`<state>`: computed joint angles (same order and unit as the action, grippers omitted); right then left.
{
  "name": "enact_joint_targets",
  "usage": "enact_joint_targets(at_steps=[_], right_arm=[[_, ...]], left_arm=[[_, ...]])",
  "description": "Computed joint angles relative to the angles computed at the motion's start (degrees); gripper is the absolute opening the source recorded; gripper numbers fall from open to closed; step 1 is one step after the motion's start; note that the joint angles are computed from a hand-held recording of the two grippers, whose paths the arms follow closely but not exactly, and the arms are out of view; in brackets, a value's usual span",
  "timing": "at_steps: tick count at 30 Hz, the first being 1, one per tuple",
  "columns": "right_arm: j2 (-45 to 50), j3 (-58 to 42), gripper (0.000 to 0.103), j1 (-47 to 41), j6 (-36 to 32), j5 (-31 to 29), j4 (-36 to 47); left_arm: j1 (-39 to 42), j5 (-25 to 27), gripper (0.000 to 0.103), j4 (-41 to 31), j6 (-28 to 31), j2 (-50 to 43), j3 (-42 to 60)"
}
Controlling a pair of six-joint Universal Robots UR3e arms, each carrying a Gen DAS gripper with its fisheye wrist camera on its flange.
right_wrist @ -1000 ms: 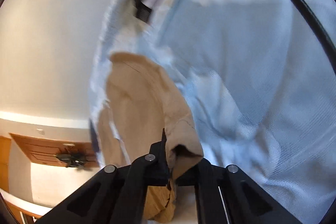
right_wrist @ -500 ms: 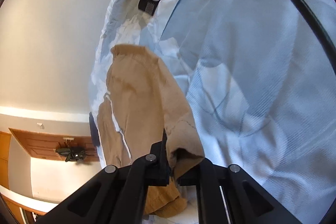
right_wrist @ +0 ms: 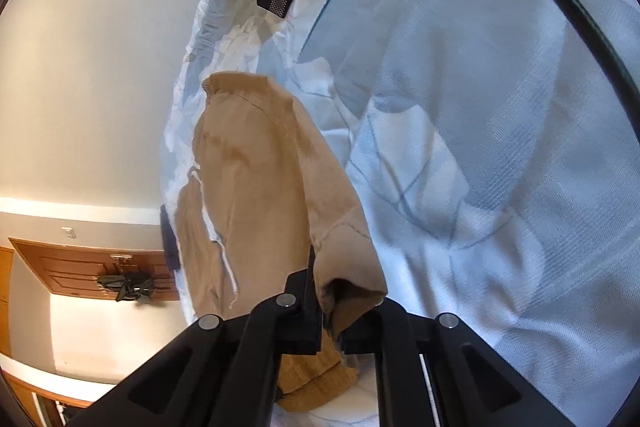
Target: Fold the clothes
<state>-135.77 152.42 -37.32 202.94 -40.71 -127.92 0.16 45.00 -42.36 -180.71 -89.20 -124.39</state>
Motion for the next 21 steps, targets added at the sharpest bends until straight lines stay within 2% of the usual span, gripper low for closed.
enact_joint_targets(at_steps=[7, 9, 12, 14, 19, 21], right_arm=[[9.6, -11.0, 0.007, 14.2, 7.0, -15.1, -10.0], [14.0, -17.8, 0.007, 21.1, 8.5, -21.9, -12.4], [23.5, -32.4, 0.007, 34.2, 8.0, -34.6, -11.7], [29.0, -40.8, 0.007, 39.7, 8.0, -38.4, -9.4], [48.1, -70.8, 0.007, 54.7, 6.6, -48.9, -1.3], [56.0, -82.8, 0.007, 59.6, 4.1, -51.6, 0.8]], left_arm=[[-1.1, 1.0, 0.009, 1.5, -1.2, 1.8, 1.1], [-0.3, 0.2, 0.009, 0.8, -1.6, 3.7, 0.6], [2.8, -2.0, 0.008, -2.3, -2.3, 8.1, -0.8], [5.8, -4.3, 0.008, -5.6, -2.5, 11.6, -2.1], [15.3, -9.5, 0.007, -14.8, -2.2, 24.2, -7.0], [20.4, -12.1, 0.007, -21.8, -0.5, 30.5, -8.5]])
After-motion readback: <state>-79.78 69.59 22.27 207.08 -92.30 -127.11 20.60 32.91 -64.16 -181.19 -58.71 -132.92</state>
